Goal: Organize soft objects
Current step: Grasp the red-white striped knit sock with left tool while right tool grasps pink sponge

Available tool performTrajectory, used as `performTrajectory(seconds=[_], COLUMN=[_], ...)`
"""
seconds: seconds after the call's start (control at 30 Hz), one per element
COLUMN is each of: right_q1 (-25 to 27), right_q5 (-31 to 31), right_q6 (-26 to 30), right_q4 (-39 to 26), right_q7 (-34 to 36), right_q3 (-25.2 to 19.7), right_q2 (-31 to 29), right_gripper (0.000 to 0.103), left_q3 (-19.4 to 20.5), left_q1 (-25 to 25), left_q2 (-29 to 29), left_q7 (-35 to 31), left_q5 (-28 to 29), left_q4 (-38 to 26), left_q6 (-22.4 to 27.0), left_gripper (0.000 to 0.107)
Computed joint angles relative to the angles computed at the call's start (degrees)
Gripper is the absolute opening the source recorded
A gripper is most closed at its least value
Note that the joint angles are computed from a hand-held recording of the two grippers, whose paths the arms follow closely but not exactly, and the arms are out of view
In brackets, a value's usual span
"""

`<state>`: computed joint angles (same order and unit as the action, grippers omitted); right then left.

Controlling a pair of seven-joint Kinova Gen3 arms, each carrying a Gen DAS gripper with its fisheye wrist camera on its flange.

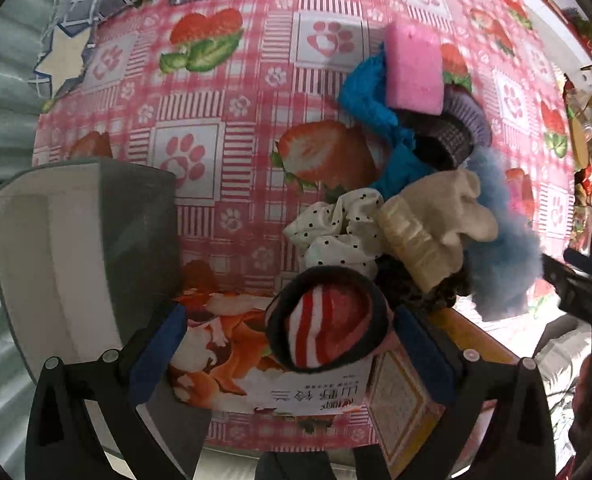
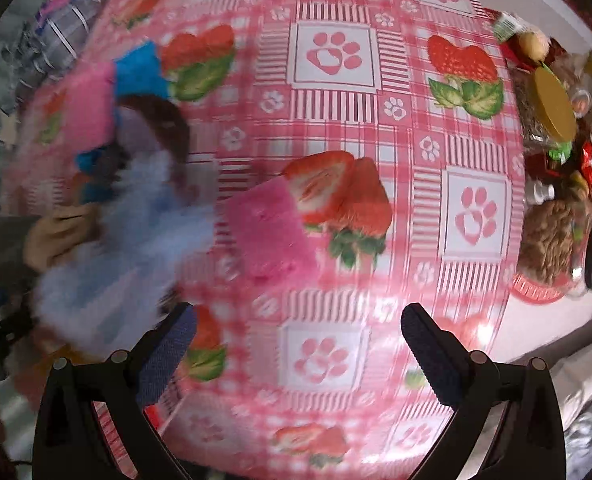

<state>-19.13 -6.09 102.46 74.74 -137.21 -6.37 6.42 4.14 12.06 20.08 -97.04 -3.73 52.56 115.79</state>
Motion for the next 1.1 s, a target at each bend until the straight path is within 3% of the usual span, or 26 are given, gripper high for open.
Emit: performTrajectory(seconds=[0.37,0.5,0.57,0.63,0.7,0.73,0.83,1.0,1.1], right_q1=[-1.2,-2.1,-2.4,-2.5,-2.7,-2.6,-0.1,2.7,5.6], right_q5=[1.6,2.1,2.1,2.3,3.2,3.4,0.3,-3.2,-4.5], right_q6=[-15.3,-19.0,-20.7,-19.0,-17.5,-16.7,-18.1,-20.5,-18.4], right_q4=[11.8,13.5,14.4,12.8,11.0,10.3,11.8,14.5,13.1], right_q7=[6.3,6.9,7.6,7.6,7.7,7.7,8.7,8.3,10.4], right_q3=[-0.8,-0.9,-1.0,-0.9,-0.9,-0.8,0.3,1.5,1.9], right_q2=[2.7,3.6,3.6,2.9,2.9,2.7,0.0,-4.3,-5.0], right_gripper=[0.103,0.102,0.093,0.083,0.065,0.049,0.048,0.048,0.048], left_q3=[-0.1,0.0,0.1,-0.4,0.2,0.2,0.5,0.3,0.1], left_q1=[2.9,2.9,2.7,2.7,1.2,0.9,0.9,-0.4,-1.2], left_q2=[1.4,0.7,0.1,-1.4,-2.0,-2.3,-2.3,-2.9,-3.9], left_q7=[3.4,3.4,3.5,3.9,3.5,3.3,3.0,2.4,1.9], left_q5=[-3.0,-3.1,-2.9,-2.3,-1.0,-0.7,-1.4,-0.8,0.2], left_q4=[2.4,4.0,5.3,8.3,9.2,9.5,7.8,4.4,2.8], left_q6=[-1.8,-3.0,-3.2,-4.7,-4.9,-4.9,-4.9,-5.1,-4.6], left_gripper=[0.103,0.091,0.084,0.072,0.051,0.049,0.036,0.035,0.035])
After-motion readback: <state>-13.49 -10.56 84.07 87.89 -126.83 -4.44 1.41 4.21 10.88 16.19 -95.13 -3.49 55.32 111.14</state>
